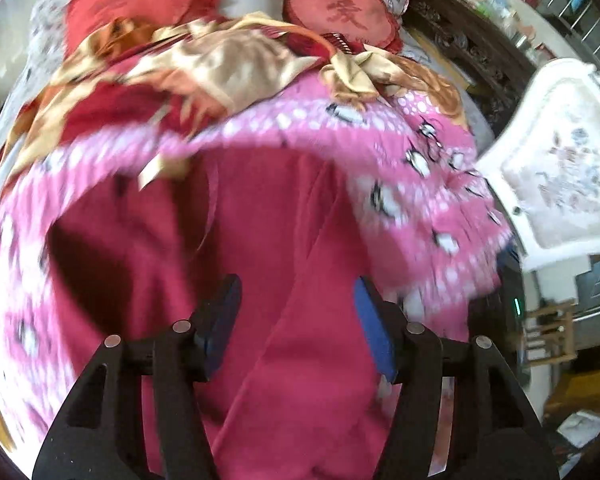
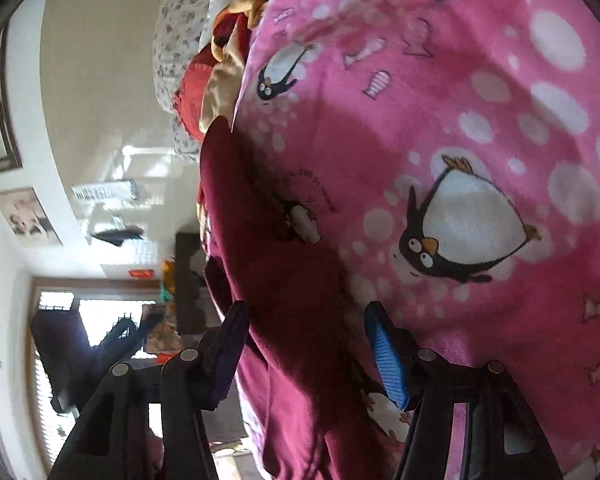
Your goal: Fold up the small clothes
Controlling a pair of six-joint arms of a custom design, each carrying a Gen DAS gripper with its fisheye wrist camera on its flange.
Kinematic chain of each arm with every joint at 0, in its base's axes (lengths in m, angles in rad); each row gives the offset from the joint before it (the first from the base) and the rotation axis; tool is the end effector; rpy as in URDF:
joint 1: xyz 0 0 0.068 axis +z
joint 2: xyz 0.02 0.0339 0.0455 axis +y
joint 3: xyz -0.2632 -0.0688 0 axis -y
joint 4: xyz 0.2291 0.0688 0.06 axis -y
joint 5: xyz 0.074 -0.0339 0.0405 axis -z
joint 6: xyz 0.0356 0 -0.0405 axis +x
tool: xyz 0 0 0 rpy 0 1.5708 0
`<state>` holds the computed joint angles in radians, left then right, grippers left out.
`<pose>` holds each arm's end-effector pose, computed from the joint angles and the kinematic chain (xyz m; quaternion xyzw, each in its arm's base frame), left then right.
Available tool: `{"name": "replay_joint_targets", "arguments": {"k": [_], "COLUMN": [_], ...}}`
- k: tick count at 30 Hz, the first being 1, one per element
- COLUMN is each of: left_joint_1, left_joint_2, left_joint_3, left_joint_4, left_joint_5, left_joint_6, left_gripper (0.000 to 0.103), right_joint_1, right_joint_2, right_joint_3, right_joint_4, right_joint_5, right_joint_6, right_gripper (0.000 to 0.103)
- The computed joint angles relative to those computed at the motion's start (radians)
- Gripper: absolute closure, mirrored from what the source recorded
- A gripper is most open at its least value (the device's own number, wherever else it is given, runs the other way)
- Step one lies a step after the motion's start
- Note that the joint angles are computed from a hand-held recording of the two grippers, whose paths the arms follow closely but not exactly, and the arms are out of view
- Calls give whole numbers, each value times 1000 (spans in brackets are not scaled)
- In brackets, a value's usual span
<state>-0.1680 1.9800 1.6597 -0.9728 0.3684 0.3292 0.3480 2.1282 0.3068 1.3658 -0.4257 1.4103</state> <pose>0.3828 -0.0779 0.2367 0.2641 0.9375 -0.1699 0.1502 0.2357 0.1012 0.0532 0.3237 0.7717 0.5127 0.1918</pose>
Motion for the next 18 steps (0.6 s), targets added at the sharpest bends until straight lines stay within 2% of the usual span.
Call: {"name": "replay_joint_targets", "arguments": {"k": [3,4,6,7,9,10,11,12,13,15,18], "left_joint_1": [-108,-154,-193,-208,-234,-243,-241,-220,-207,-161,-78], "left_joint_2": [144,193,279,330,391,396,390,390,375,367,446], "left_joint_3": [176,227,313,366,414,409,402,424,416,452,626], "left_joint_4": [-27,-16,-32,-66,-76,-60,-55,-83,-79,-119,-263], "left_joint_5": [-47,-109,-167,-185,-246,-279,-284,-222,-197,-102,89], "left_joint_6": [-50,-64,-88,-90,-106,-104,-102,-93,-110,-84,-55], "left_gripper": [45,45,45,45,60,67,83,91,91,92,93], "right_joint_1": [12,12,9,8,5,3,0,-1,-3,-5,6], "right_joint_2": [25,38,52,83,119,131,140,131,106,76,-62], "right_joint_3": [10,7,24,30,45,52,60,53,38,-14,-124], "right_joint_4": [31,52,44,90,127,143,153,144,121,149,169], "right_joint_5": [22,21,33,28,20,11,3,16,34,79,174], "right_joint_6": [36,42,57,75,98,102,107,114,108,96,25], "right_gripper": [58,60,61,61,62,68,72,81,90,94,96]}}
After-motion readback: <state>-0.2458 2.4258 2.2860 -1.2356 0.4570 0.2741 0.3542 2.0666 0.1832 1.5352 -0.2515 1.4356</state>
